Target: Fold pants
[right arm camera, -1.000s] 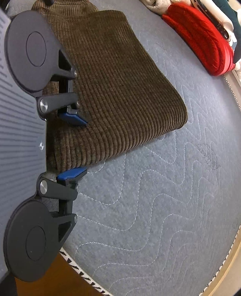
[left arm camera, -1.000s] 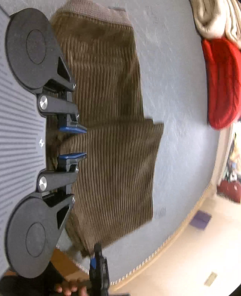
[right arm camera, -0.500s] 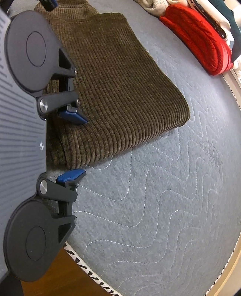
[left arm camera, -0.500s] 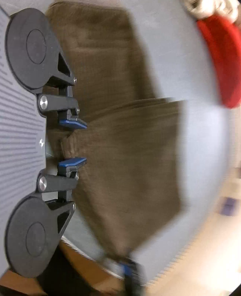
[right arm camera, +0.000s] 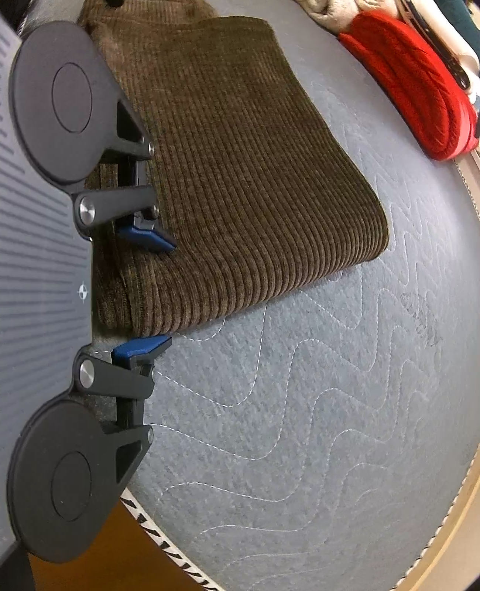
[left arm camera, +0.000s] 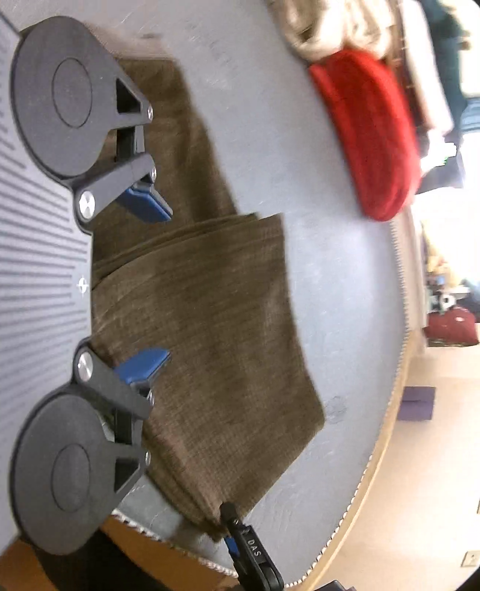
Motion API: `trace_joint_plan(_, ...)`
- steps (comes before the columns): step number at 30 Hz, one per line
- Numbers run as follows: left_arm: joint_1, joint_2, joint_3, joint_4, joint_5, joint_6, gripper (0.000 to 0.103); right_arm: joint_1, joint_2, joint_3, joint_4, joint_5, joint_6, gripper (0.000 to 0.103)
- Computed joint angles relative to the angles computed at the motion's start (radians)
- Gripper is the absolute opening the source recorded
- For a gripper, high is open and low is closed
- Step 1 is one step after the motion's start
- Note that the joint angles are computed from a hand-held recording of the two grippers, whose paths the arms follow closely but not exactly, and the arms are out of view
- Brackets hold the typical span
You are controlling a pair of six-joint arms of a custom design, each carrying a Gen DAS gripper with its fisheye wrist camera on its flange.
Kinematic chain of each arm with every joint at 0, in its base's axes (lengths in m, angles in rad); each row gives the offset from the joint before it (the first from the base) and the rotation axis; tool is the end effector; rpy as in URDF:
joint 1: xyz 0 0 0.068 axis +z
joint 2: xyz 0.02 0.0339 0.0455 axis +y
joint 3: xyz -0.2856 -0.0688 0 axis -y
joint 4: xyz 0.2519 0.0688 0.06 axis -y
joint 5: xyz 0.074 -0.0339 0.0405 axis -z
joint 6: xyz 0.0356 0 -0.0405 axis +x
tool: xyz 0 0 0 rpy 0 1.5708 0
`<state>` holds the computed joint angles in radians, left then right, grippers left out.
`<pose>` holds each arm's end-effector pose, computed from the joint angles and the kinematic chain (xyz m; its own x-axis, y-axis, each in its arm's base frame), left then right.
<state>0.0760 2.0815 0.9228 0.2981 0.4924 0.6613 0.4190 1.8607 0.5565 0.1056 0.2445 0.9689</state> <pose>0.3843 0.0124 0.0760 -0.4490 0.5086 -0.7347 0.6541 0.7473 0.1175 0.2459 0.1001 0.0589 -0.7409 0.5455 -0.3918 0.5234 0.8345 0.1721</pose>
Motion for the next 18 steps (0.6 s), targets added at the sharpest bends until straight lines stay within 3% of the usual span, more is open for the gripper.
trace_joint_plan(4,0.000,-0.014,-0.001,-0.018,-0.009,-0.025,0.081,0.030,-0.030,-0.009,0.006,0.039,0.011,0.037)
trace_joint_plan(8,0.017,-0.021,0.033,-0.111,0.034,-0.003,0.084,0.069,-0.066,-0.025,0.012,0.087,0.027,0.034)
trace_joint_plan(18,0.023,-0.036,0.040,-0.121,0.052,-0.053,0.085,0.135,-0.141,-0.053,0.035,0.182,0.009,0.030)
